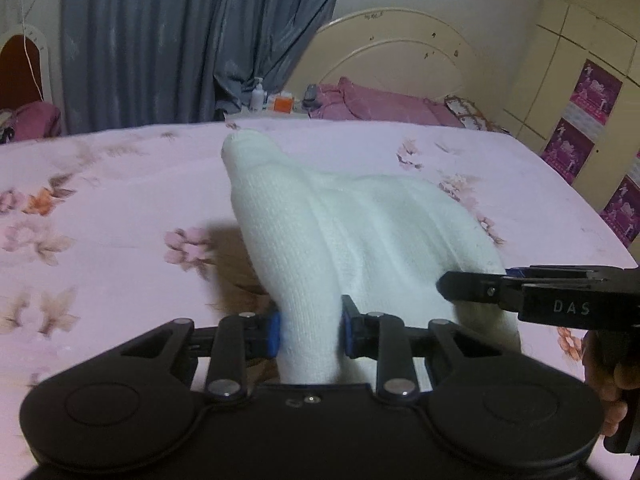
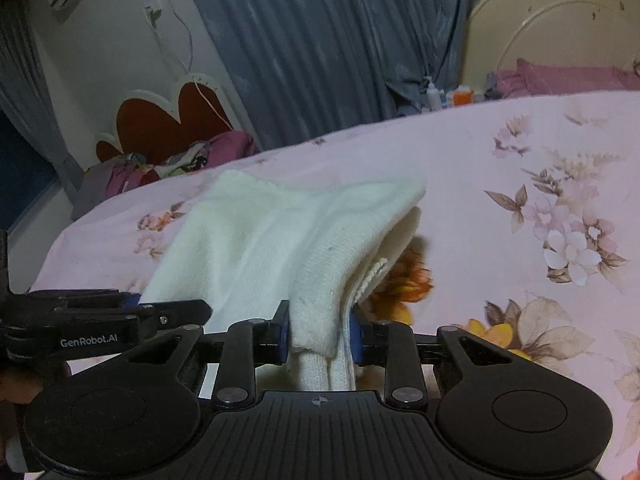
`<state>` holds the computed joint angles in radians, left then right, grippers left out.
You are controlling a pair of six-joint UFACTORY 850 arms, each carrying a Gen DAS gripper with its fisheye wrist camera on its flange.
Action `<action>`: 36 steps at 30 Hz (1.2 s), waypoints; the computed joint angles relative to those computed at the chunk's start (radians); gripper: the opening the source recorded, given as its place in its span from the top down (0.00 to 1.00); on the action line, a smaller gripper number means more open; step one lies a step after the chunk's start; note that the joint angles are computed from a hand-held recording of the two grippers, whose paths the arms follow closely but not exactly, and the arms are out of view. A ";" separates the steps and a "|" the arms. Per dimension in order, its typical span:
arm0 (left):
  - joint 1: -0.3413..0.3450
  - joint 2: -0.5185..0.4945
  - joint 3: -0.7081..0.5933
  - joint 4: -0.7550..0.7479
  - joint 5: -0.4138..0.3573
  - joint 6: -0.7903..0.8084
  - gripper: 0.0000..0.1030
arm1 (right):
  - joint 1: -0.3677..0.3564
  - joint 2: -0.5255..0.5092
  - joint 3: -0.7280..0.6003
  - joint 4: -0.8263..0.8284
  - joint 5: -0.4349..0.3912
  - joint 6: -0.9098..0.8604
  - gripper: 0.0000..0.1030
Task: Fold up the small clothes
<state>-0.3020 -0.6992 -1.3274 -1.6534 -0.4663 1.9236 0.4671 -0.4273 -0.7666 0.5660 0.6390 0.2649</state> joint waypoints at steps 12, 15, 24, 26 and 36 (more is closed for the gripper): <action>0.183 0.040 0.027 0.095 -0.070 0.009 0.74 | 0.137 -0.134 -0.266 0.203 -0.063 -0.189 0.73; 0.229 0.021 0.003 0.144 -0.075 -0.024 0.74 | 0.158 -0.206 -0.369 0.213 -0.098 -0.212 0.73; 0.314 -0.107 -0.142 0.308 -0.113 -0.183 0.73 | 0.178 -0.400 -0.625 0.272 -0.189 -0.301 0.73; 0.313 -0.144 -0.167 0.331 -0.097 -0.193 0.60 | 0.175 -0.443 -0.677 0.377 -0.215 -0.415 0.73; 0.337 -0.107 -0.095 0.040 -0.063 0.056 0.37 | 0.175 -0.440 -0.652 0.526 -0.132 -0.535 0.43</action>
<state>0.0353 -0.8059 -1.4226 -1.6134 -0.5298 1.9798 0.6422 -0.8676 -1.4183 1.0922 0.5067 -0.2697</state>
